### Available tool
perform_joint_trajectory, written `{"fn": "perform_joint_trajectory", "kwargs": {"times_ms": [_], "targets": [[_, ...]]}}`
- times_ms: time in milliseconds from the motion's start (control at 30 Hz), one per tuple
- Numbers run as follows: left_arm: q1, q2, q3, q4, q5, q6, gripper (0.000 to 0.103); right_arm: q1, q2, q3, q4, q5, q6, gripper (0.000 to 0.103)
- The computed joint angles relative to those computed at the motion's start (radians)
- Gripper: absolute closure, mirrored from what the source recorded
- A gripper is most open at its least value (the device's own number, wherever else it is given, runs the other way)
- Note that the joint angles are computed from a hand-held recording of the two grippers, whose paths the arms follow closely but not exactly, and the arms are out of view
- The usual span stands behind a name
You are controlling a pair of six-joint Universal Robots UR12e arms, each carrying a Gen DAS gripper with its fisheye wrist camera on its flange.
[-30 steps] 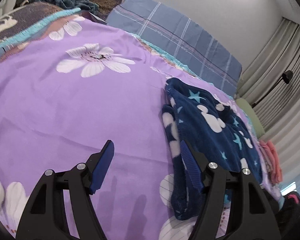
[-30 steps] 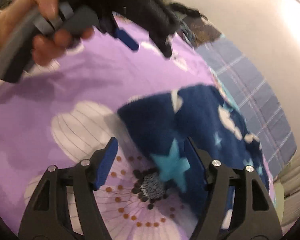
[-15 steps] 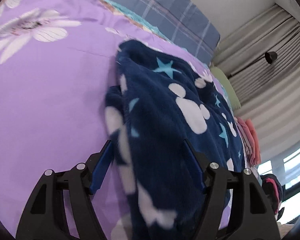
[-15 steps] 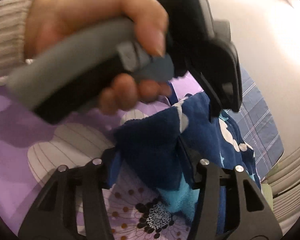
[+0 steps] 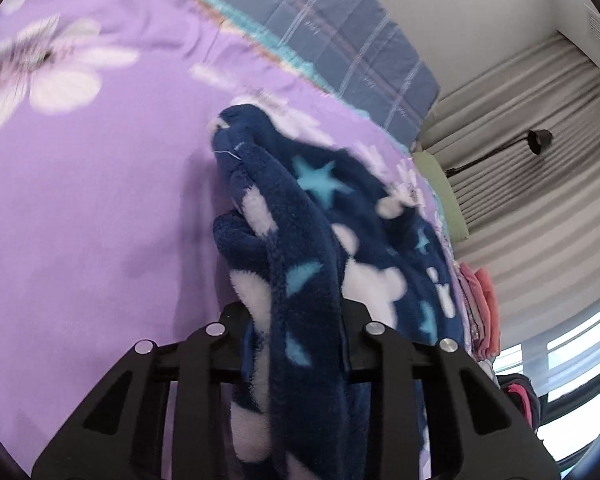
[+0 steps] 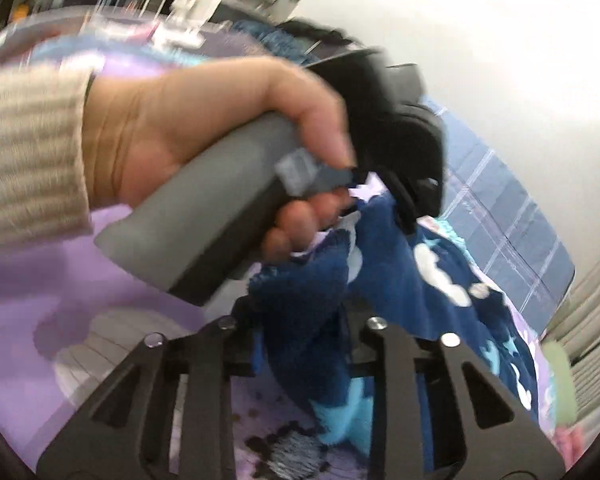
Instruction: Fold small clothes
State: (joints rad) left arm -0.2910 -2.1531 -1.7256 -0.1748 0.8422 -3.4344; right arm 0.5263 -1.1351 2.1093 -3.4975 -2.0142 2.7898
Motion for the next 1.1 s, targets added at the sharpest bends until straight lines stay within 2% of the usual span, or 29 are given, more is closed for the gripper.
{"fn": "perform_joint_trajectory", "kwargs": {"times_ms": [67,200,433,600,667,833,933,1000,1100], "targets": [[-0.007,0.017,0.007,-0.008,-0.003,0.011,0.072,-0.007,-0.027,0.022,-0.058,0.0,0.031,0.08],[-0.039,0.046,0.031,-0.041,0.029,0.059,0.072,-0.033,-0.1,0.067,-0.077,0.027,0.14,0.081],[-0.143,0.078,0.1,-0.117,0.181,0.158,0.072,-0.121,-0.21,0.162,-0.13,0.09,0.3,0.081],[-0.216,0.067,0.155,-0.156,0.261,0.186,0.072,-0.197,-0.3,0.245,-0.155,0.14,0.419,0.082],[-0.249,0.057,0.179,-0.171,0.3,0.198,0.072,-0.245,-0.34,0.289,-0.164,0.181,0.476,0.082],[-0.345,0.006,0.271,-0.236,0.449,0.23,0.072,-0.424,-0.439,0.392,-0.149,0.361,0.631,0.082],[-0.386,-0.031,0.323,-0.279,0.488,0.269,0.072,-0.524,-0.481,0.452,-0.153,0.461,0.726,0.083],[-0.418,-0.061,0.363,-0.311,0.532,0.3,0.072,-0.585,-0.494,0.488,-0.167,0.521,0.764,0.083],[-0.459,-0.11,0.423,-0.377,0.625,0.328,0.07,-0.712,-0.48,0.547,-0.199,0.666,0.807,0.082]]}}
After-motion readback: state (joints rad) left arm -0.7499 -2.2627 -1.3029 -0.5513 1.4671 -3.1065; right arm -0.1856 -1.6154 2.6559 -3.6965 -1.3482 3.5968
